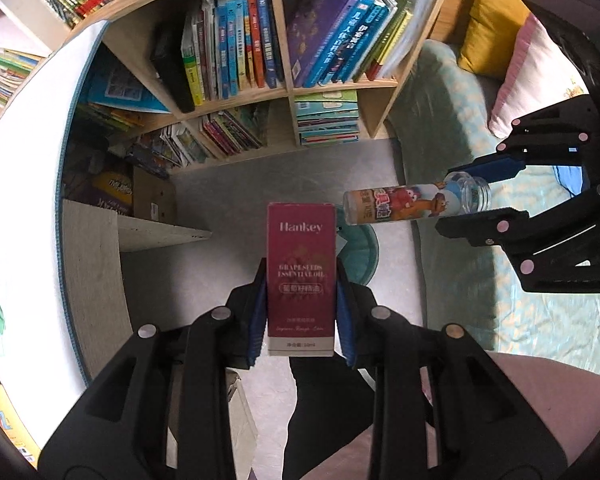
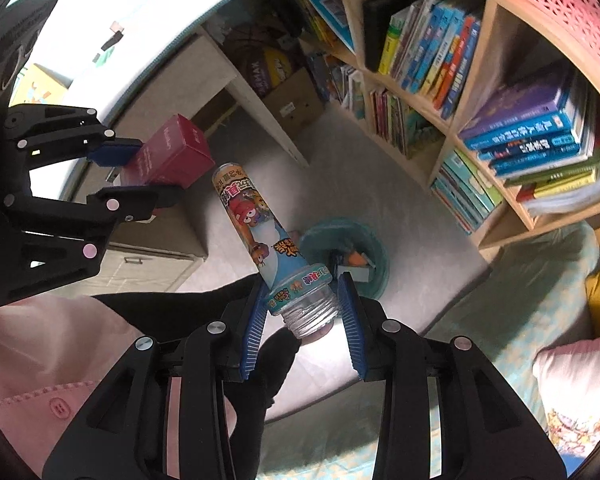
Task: Collect trash
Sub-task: 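Carry the dark red box and candy tube over the teal bin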
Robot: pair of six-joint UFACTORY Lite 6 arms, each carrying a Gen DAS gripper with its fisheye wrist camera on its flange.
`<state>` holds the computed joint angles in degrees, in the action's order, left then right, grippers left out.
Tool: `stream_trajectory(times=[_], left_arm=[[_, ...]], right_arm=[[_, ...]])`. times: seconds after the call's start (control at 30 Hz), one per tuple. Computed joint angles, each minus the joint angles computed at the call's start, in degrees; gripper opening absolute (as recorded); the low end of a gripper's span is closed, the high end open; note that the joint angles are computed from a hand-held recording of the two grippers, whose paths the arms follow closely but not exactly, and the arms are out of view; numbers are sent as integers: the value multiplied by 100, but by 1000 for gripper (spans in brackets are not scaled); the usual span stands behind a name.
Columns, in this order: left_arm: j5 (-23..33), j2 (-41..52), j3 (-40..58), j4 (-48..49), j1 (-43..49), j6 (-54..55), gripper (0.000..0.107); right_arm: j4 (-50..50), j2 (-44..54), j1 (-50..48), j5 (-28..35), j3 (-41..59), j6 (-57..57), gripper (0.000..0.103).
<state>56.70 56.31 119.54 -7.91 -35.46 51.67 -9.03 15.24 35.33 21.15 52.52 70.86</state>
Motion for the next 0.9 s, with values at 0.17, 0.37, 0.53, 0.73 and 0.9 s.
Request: stream_trajectory(times=[0.17, 0.37, 0.53, 0.73, 0.9], left_arm=[[-74, -94, -224, 3, -26, 132, 27], [-202, -283, -613, -13, -60, 303, 27], [-283, -392, -813, -26, -90, 405, 27], [-240, -328, -760, -12, -79, 441, 27], [-253, -310, -747, 1, -82, 418, 27]], right_arm=[[-82, -1, 143, -5, -28, 305, 37], [-70, 71, 259, -47, -7, 478, 37], [-157, 129, 360, -63, 13, 735, 37], [-149, 170, 394, -95, 15, 824, 37], [-159, 157, 412, -102, -18, 906, 37]])
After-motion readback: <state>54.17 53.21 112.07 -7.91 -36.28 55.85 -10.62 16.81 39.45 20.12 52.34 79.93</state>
